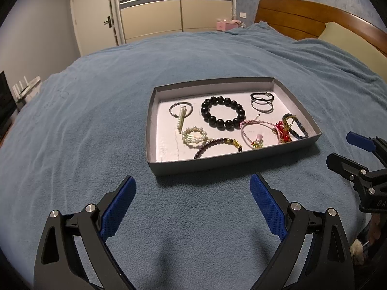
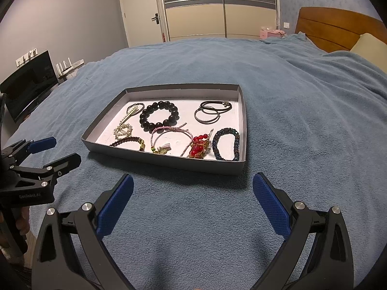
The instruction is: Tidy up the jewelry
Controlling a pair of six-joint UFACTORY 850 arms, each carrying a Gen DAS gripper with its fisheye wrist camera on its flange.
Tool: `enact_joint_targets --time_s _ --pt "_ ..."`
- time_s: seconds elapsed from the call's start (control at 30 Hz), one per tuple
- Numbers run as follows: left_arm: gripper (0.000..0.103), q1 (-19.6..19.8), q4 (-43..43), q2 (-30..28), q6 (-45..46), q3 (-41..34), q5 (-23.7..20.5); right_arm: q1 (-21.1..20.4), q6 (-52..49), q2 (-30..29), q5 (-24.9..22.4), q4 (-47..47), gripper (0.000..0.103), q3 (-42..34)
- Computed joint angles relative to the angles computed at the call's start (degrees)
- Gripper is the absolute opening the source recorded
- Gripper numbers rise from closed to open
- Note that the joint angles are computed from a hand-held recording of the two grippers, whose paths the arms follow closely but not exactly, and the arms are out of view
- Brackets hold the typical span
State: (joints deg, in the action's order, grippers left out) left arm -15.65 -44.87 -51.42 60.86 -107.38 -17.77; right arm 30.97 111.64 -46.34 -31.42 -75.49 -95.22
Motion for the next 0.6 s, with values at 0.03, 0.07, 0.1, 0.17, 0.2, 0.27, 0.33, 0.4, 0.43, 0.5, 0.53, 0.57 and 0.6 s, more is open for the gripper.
enact_joint_targets --time_s 0.03,0.07,0.1,0.17,0.2,0.27,0.33,0.4,0.43,0.5,0.53,0.57,0.6 --pt "0.095 0.00 -0.30 0.12 0.22 0.24 0.37 0.02 -0.01 -0.04 -0.06 0.05 0.097 -0.10" --pt "0.095 -0.01 -0.48 0.12 0.41 0.28 0.64 0.01 0.05 -0.02 -0.04 0.02 0.097 -0.05" --pt "0.095 -0.04 -1.21 0.21 1.28 0.50 1.08 -0.01 0.07 -0.02 0.01 0.04 0.097 -0.05" --pt "0.095 -0.11 -2.04 0.44 2.42 1.00 2.00 -0.05 0.16 -0.06 0.08 0.08 0.097 0.01" --pt "0.095 -0.16 -2.29 0.47 2.81 1.05 2.24 -0.07 0.22 -0.06 0.13 0.10 0.097 0.09" --pt "0.095 -0.17 -2.68 0.48 3.42 1.11 2.40 -0.05 0.36 -0.12 0.18 0.06 0.097 0.15" --pt "0.095 -0.10 -3.34 0.45 4.02 1.00 1.90 -0.04 0.31 -0.15 0.17 0.15 0.097 0.12" --pt "0.095 -0.03 -3.48 0.41 4.10 0.90 1.48 -0.04 0.41 -0.13 0.16 0.04 0.097 0.20" --pt "0.096 -0.13 -2.87 0.44 3.55 0.90 1.68 -0.05 0.31 -0.16 0.17 0.16 0.097 0.17" --pt "0.096 -0.29 -0.19 0.22 0.94 0.63 2.06 -0.07 0.07 -0.29 0.26 0.52 0.097 0.00" --pt "0.096 -0.27 0.19 0.10 0.47 0.48 1.90 -0.09 0.13 -0.31 0.34 0.53 0.097 0.08" --pt "0.096 -0.17 0.43 -0.12 0.08 0.17 1.49 -0.10 -0.14 -0.48 0.31 0.80 0.097 -0.12" --pt "0.096 -0.15 1.03 -0.36 -0.67 -0.17 1.24 -0.14 -0.28 -0.56 0.34 1.00 0.097 -0.09"
